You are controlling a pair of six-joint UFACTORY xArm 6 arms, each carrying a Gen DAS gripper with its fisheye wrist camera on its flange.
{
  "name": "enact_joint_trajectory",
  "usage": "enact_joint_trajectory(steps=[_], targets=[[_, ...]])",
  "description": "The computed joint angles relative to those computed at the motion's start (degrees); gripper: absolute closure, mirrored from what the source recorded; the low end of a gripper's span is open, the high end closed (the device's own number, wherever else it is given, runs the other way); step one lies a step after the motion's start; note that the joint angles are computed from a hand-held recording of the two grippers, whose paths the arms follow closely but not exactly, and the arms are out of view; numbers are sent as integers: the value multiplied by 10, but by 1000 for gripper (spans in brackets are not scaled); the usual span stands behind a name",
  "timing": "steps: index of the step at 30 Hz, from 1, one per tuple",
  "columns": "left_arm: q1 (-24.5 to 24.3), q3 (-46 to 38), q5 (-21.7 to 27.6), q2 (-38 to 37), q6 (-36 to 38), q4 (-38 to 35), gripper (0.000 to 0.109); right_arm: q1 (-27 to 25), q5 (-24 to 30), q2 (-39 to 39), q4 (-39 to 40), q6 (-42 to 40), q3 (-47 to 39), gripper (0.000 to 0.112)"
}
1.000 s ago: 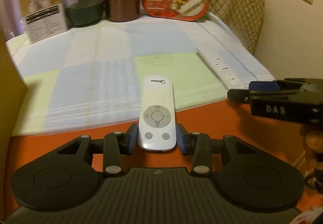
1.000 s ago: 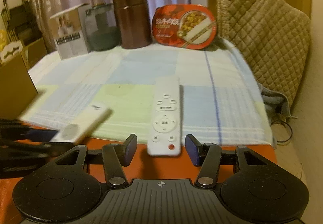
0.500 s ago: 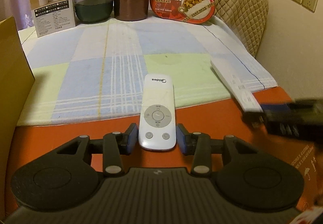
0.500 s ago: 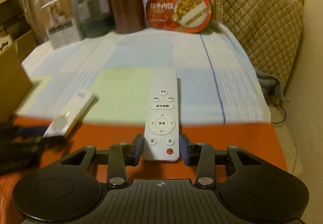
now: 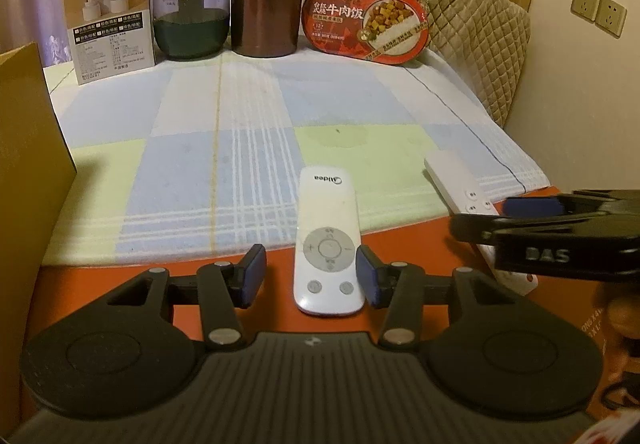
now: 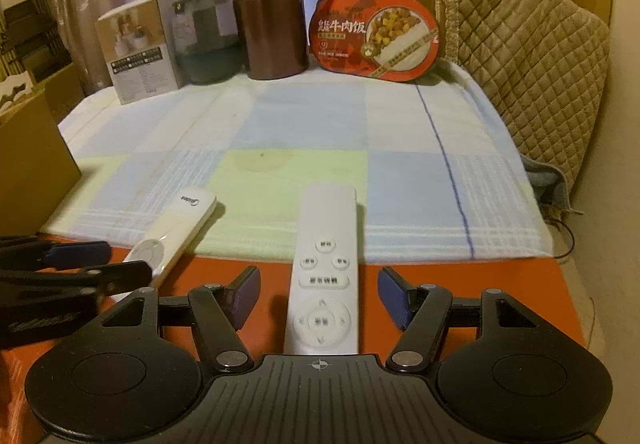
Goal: Organize rigid objects
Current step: 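Grasp the white Midea remote with the left tool while the right tool grasps the other remote, then carry the Midea remote with the left tool while the right tool carries its remote to the box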
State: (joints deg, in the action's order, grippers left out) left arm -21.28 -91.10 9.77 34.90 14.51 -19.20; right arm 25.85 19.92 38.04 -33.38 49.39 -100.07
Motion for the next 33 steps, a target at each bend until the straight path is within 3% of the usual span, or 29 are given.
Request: enact_joint_trajectory(steps=[6,12,21,24,28,33], targets=[[-2,-21,4,12,65,-58,65,1,29,44,7,-16,-60,54],[-5,-53,5,39,66,-36,65,1,41,50,-9,-4,-70,77],[-8,-80,8,70,13,69,65,-2,36,33,-17,25,-47,77],[-8,-80,0,73,-9,88,72,-3,31,28,-20,33,-40,77],[-8,-79,7,68,13,56,73,-3,26,22,-24,38,-32,77],[-5,-45,-1,42,-12,74,73,-2,17,7,-40,58,-16,77]])
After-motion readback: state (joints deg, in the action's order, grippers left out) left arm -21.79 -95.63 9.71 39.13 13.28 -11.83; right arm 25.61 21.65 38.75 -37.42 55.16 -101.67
